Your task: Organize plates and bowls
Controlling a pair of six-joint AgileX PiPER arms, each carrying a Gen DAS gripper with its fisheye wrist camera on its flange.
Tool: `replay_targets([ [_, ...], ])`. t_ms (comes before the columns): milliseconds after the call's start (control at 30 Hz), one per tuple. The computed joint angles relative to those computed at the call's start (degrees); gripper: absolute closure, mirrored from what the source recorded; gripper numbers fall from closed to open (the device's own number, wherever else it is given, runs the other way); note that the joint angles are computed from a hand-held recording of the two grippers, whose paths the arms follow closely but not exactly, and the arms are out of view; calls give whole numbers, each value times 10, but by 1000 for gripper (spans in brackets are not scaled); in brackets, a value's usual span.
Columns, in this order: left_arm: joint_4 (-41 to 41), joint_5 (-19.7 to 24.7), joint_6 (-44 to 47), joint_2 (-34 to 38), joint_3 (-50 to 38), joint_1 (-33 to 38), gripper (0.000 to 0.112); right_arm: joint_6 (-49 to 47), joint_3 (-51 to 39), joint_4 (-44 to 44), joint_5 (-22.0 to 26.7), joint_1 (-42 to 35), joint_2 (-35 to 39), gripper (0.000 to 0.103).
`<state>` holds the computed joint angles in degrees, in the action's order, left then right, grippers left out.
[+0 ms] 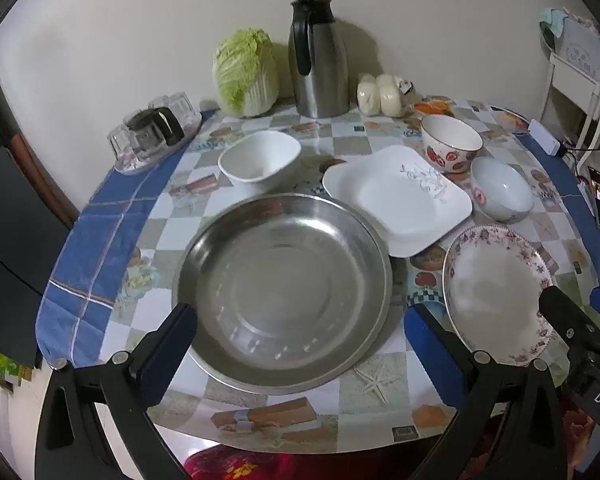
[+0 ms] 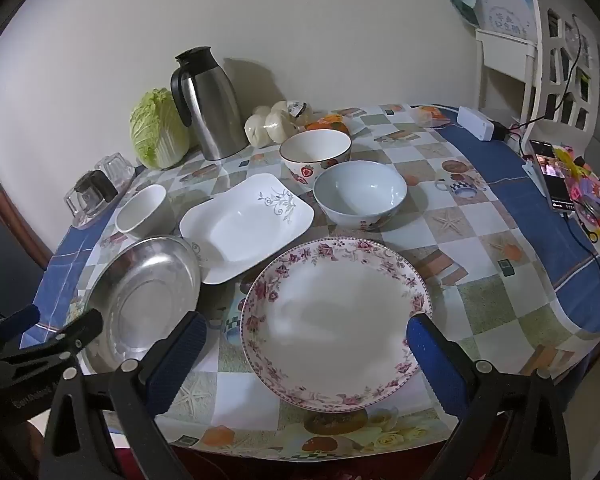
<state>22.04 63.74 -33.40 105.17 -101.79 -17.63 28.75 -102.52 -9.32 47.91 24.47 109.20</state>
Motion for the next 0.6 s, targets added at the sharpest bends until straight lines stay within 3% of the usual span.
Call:
replay_targets([
  [33, 17, 19, -6, 14, -15, -11, 9, 1, 0, -1, -1, 0, 0, 1],
  [433, -75, -35, 37, -8, 12, 24, 9, -5, -5, -10, 1, 4, 1, 1],
  [600, -74, -49, 36, -15, 20, 22, 9, -2, -13, -22, 10, 14, 11, 1],
])
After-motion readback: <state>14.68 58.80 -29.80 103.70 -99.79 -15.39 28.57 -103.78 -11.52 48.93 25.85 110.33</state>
